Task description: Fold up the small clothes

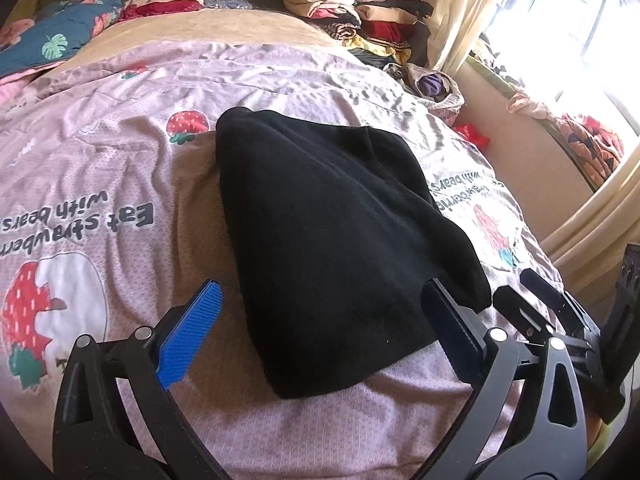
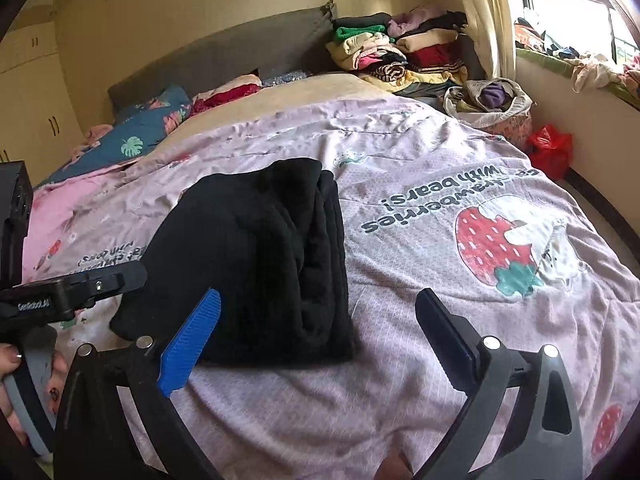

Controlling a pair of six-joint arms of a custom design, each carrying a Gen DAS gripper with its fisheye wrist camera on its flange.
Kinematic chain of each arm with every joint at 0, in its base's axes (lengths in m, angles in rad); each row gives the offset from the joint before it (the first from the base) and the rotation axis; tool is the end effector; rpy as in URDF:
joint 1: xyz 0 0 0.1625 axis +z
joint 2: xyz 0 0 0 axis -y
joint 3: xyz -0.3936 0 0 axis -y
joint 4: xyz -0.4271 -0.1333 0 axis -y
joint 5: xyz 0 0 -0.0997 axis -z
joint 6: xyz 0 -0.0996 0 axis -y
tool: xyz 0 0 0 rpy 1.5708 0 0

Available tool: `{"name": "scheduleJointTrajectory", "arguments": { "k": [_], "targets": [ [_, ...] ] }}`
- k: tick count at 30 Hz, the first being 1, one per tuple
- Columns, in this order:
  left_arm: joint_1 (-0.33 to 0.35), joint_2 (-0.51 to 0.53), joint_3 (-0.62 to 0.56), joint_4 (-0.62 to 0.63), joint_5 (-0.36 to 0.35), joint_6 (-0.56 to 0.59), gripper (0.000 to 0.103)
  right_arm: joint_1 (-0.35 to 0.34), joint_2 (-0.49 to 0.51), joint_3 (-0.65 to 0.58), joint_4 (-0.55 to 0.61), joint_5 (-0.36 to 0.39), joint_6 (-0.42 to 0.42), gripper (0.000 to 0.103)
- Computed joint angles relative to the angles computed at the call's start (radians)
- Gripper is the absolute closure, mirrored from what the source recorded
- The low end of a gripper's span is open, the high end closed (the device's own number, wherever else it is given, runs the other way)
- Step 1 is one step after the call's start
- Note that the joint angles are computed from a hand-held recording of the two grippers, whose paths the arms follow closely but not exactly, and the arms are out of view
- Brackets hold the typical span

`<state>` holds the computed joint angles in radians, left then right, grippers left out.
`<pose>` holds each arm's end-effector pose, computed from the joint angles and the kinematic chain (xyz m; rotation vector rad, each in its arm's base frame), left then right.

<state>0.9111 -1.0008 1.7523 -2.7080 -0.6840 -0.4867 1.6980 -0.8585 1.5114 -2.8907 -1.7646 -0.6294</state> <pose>-0.2262 -0.6351 0.1815 -0.0144 2.4118 -1.0126 0.2065 -0.7149 0.1858 0.9036 -2.5171 0.8324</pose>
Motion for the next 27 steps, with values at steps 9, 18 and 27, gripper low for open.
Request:
{"name": "scheduleJointTrajectory", "arguments": {
  "k": [9,18,27],
  "targets": [
    [-0.03,-0.033,0.04,0.02,0.039,-0.036,0.009,0.006,-0.037,0.054,-0.02,0.004,0.009,0.005],
    [-0.066,-0.069,0.101,0.031,0.076,-0.061,0.009,0.019,-0.103,0.135,-0.045,0.023,0.005,0.005],
    [-0.108,-0.118,0.196,0.051,0.132,-0.137,0.009,0.028,-0.18,0.251,-0.102,0.044,-0.031,0.005]
  ]
}}
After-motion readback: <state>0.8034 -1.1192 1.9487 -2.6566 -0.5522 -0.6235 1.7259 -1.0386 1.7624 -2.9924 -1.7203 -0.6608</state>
